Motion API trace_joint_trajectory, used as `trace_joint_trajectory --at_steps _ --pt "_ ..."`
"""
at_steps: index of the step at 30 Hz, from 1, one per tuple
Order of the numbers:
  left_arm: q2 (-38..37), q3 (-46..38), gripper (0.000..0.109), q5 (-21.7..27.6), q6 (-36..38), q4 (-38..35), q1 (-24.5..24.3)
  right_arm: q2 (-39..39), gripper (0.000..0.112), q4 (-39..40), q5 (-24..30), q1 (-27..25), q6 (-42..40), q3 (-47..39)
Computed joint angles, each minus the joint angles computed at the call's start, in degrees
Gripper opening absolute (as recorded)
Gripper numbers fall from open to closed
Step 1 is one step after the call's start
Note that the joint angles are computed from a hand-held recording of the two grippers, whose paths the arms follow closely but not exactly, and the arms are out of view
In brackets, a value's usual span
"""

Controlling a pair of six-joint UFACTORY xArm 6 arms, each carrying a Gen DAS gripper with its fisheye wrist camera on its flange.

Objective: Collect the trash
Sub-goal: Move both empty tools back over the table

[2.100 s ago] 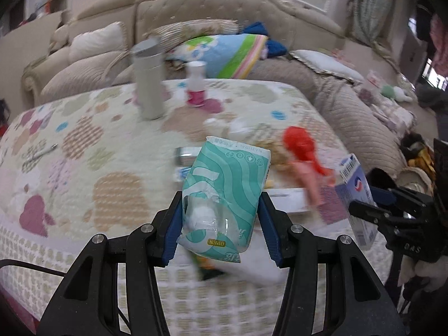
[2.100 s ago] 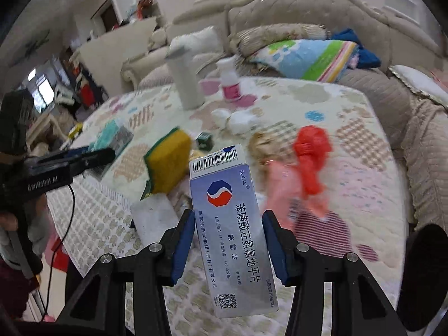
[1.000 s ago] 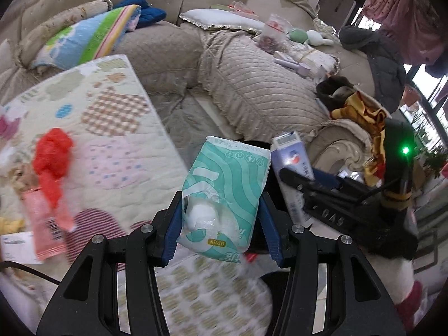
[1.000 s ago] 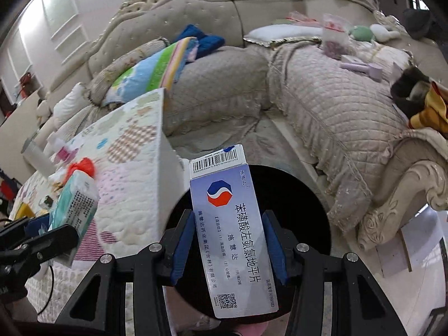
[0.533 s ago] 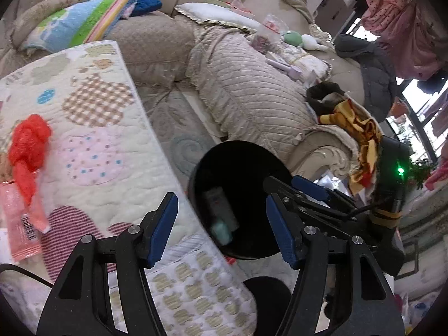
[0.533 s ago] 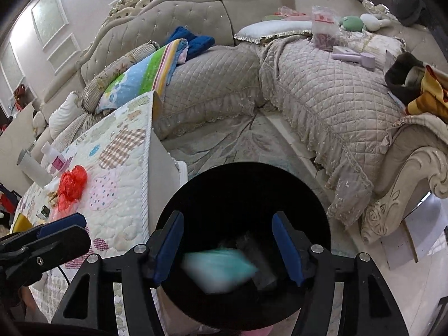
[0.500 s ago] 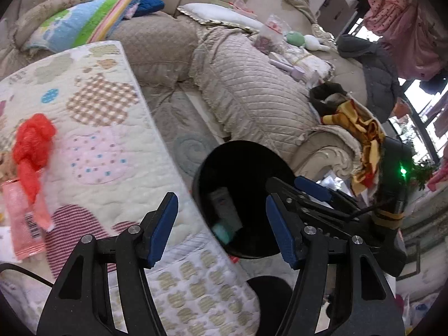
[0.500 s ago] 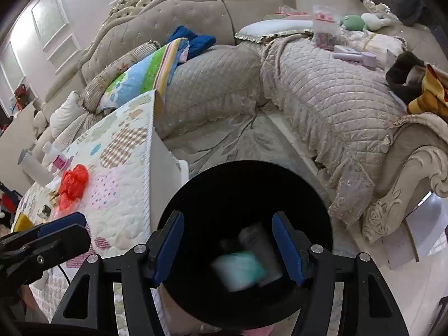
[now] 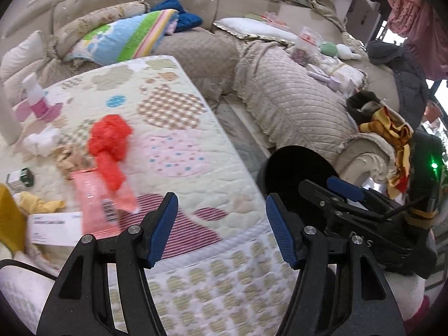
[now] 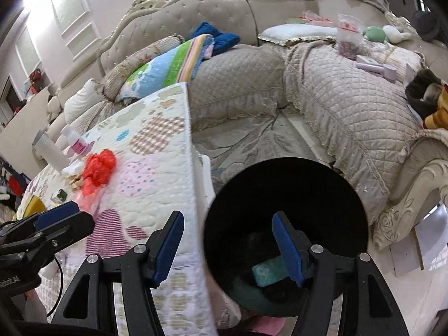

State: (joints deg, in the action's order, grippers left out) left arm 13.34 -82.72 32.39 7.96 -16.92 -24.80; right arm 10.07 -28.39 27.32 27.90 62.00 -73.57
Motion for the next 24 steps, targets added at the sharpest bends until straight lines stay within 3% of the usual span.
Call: trace_joint_trajectory --at_steps 13,24 --pt "-8.26 9.33 0.064 -2.82 -2.47 4.16 4.61 6.49 0.064 2.83 3.01 5.47 -3.94 -10.00" --pt "-15.89 16.93 0.064 -2.51 0.07 3.49 12.36 14.91 0.065 9.91 4.50 9.58 -12.43 -21.46"
